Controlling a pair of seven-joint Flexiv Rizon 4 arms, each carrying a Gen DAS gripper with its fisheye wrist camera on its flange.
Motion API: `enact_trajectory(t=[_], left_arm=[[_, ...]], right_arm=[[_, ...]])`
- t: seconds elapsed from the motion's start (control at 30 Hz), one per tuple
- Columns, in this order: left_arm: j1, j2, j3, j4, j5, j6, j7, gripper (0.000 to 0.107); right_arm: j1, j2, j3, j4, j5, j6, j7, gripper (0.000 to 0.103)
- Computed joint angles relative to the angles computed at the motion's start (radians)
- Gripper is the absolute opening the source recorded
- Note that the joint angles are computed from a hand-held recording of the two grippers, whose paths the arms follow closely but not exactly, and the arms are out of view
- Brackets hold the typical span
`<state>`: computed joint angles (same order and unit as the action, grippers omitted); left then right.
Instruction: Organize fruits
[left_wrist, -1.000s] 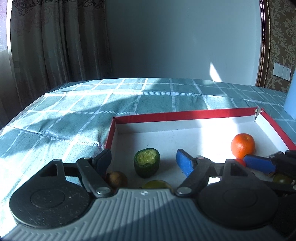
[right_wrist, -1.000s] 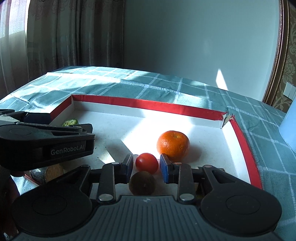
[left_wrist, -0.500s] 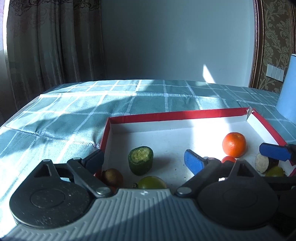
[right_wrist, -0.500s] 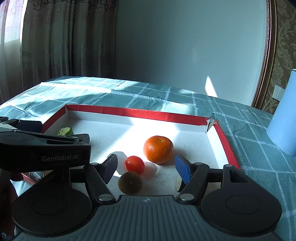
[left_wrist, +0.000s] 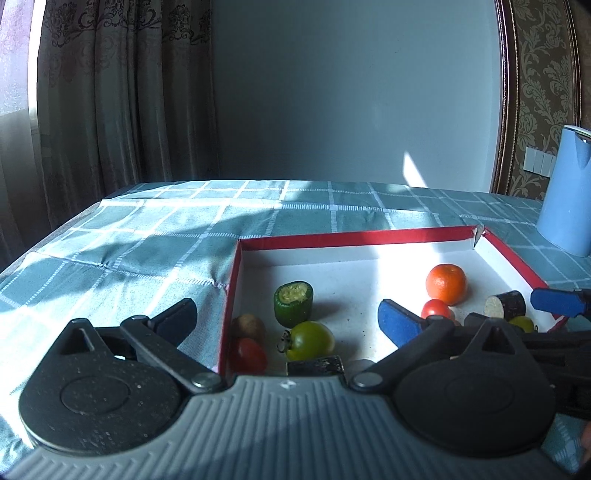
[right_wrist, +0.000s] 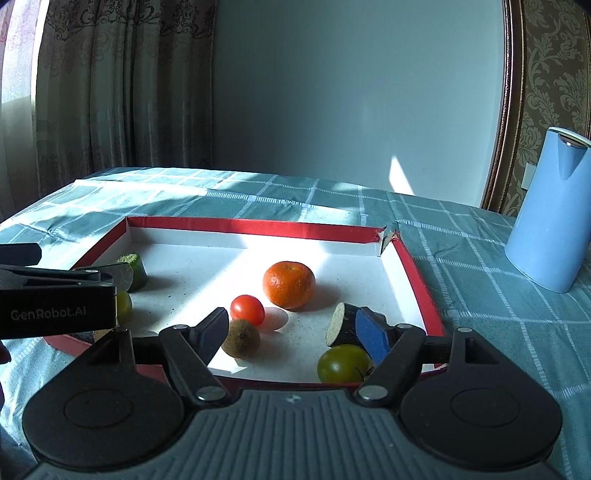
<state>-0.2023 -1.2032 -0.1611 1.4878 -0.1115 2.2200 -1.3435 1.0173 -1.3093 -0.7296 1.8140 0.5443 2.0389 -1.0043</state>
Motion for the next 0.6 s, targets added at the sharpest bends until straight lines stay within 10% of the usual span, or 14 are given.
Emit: enact_trajectory(t=[0.6], left_arm=[[-0.047,0.04,0.028,0.175,-0.012,0.144,0.039,0.103]], right_arm=[[0.084,-0.039,-0.002,0.093,0.196,0.068,0.029,0.081]])
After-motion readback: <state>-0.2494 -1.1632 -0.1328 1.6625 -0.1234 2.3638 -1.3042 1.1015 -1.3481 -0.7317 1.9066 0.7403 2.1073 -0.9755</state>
